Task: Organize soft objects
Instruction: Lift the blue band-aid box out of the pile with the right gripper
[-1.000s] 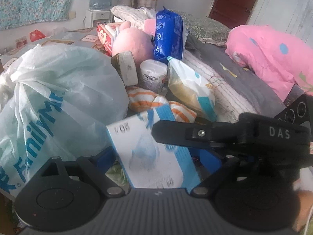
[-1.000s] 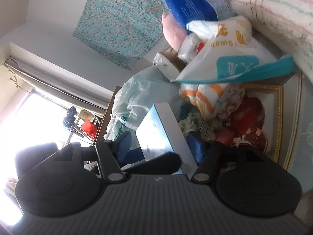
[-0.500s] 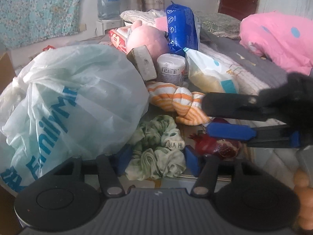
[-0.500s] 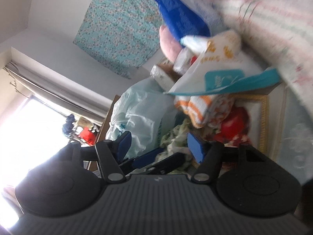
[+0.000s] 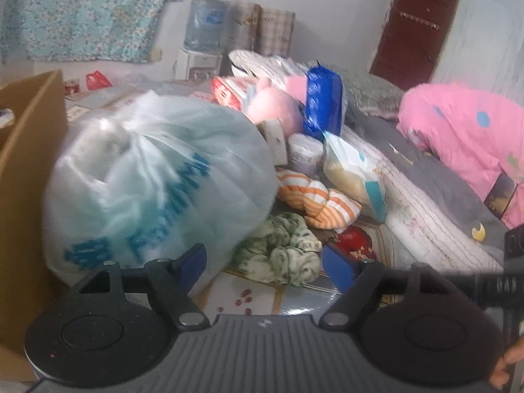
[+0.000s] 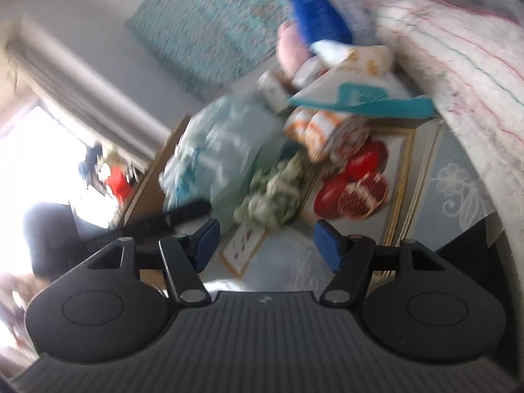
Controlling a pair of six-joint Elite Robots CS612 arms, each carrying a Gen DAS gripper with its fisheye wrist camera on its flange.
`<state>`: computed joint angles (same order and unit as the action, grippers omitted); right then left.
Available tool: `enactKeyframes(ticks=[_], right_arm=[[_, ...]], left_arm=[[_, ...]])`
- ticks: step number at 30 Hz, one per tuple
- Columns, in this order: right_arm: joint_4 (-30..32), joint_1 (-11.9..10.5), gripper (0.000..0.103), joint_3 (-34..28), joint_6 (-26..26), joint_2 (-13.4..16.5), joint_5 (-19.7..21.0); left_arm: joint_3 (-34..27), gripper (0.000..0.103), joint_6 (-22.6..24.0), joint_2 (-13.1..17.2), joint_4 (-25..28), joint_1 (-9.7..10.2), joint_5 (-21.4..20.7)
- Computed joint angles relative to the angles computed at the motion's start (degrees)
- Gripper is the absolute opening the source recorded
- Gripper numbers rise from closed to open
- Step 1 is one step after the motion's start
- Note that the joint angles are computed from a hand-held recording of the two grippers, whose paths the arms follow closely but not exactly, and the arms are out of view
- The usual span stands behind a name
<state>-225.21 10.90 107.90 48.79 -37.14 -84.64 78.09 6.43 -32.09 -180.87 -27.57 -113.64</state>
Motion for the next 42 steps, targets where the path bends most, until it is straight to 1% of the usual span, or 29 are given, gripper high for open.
enactKeyframes(ticks=[3, 5, 8, 9, 11, 12, 13, 15, 16, 18, 19, 20, 21, 23, 25, 26, 29, 30, 32, 33, 36, 39, 41, 42], right_arm=[[4.8, 0.2, 0.065, -0.4, -5.6, -1.4, 3.5], [11.3, 0.5, 0.067, -1.2, -11.4, -2.7, 6.9], [23.9, 1.5, 0.072, -4.0, -23.4, -4.3, 10.1], [29.2, 1.8, 0.072, -5.5, -27.6, -4.6, 11.5], [37.4, 2.3, 0.072, -8.3, -33.7, -4.6, 13.7], [43.2, 2.3, 0.072, -10.2, -37.5, -4.4, 15.7], [48.0, 2.4, 0.072, -11.8, -40.5, -4.1, 16.8], [58.4, 2.8, 0.069, -15.2, -46.5, -3.3, 17.1], [63.3, 3.1, 0.065, -17.0, -49.4, -2.8, 16.5], [69.1, 3.7, 0.052, -19.6, -53.9, -1.8, 14.5], [71.4, 3.6, 0.043, -20.5, -55.6, -1.5, 15.5], [73.0, 3.4, 0.033, -21.1, -56.3, -1.3, 17.5], [74.2, 3.3, 0.03, -21.3, -56.8, -1.3, 18.7], [73.4, 3.4, 0.024, -20.5, -56.9, -1.5, 19.5], [70.5, 3.0, 0.019, -18.8, -52.9, -2.0, 20.7], [68.4, 2.6, 0.019, -17.5, -50.2, -2.4, 21.1], [57.5, 1.5, 0.019, -12.7, -40.3, -3.7, 20.8], [52.2, 0.9, 0.018, -10.5, -35.6, -4.2, 21.0], [44.3, 0.0, 0.018, -7.2, -28.7, -4.8, 22.4], [39.8, -0.3, 0.018, -5.1, -25.3, -5.3, 22.2], [30.6, -0.6, 0.018, -0.9, -18.3, -6.3, 21.4], [18.2, -1.3, 0.018, 3.0, -10.1, -6.8, 20.0], [12.4, -1.6, 0.018, 4.8, -7.3, -7.5, 18.0], [9.5, -1.7, 0.018, 5.5, -6.5, -7.7, 16.2]], left_arm=[[-0.5, 0.08, 0.3, 0.3, -0.5, 0.24, 0.1], [-1.0, 0.08, 0.3, 0.5, 0.1, 0.29, 0.1], [-1.4, 0.08, 0.1, 0.9, -0.1, 0.52, -1.1], [-1.5, 0.08, 0.2, 0.9, -0.2, 0.68, -1.5], [-1.7, 0.08, 0.2, 1.1, -0.4, 0.89, -2.2], [-1.9, 0.08, 0.0, 1.2, -0.3, 0.97, -2.5], [-2.0, 0.08, -0.2, 1.3, -0.3, 1.08, -2.8], [-2.3, 0.08, -0.5, 1.4, -0.5, 1.24, -3.1], [-2.4, 0.08, -0.7, 1.5, -0.6, 1.28, -3.2], [-2.6, 0.08, -1.0, 1.6, -0.6, 1.33, -3.2], [-2.6, 0.08, -1.3, 1.6, -0.7, 1.36, -3.2], [-2.6, 0.08, -1.6, 1.6, -0.8, 1.37, -3.2], [-2.6, 0.08, -1.9, 1.6, -0.9, 1.39, -3.3], [-2.6, 0.08, -2.3, 1.6, -1.3, 1.5, -3.8], [-2.5, 0.08, -2.2, 1.6, -1.7, 1.52, -3.9], [-2.4, 0.081, -2.1, 1.5, -1.9, 1.57, -4.0], [-2.2, 0.085, -2.5, 1.4, -2.8, 1.73, -4.9], [-2.1, 0.086, -2.6, 1.4, -3.3, 1.79, -5.1], [-1.9, 0.086, -2.7, 1.2, -4.0, 1.8, -5.3], [-1.7, 0.087, -2.7, 1.2, -4.4, 1.83, -5.4], [-1.2, 0.087, -3.0, 0.8, -5.4, 1.74, -5.0], [-0.8, 0.087, -3.6, 0.5, -6.2, 1.74, -5.1], [-0.5, 0.087, -3.7, 0.3, -6.9, 1.73, -5.2], [-0.4, 0.087, -3.9, 0.2, -7.3, 1.75, -5.3]])
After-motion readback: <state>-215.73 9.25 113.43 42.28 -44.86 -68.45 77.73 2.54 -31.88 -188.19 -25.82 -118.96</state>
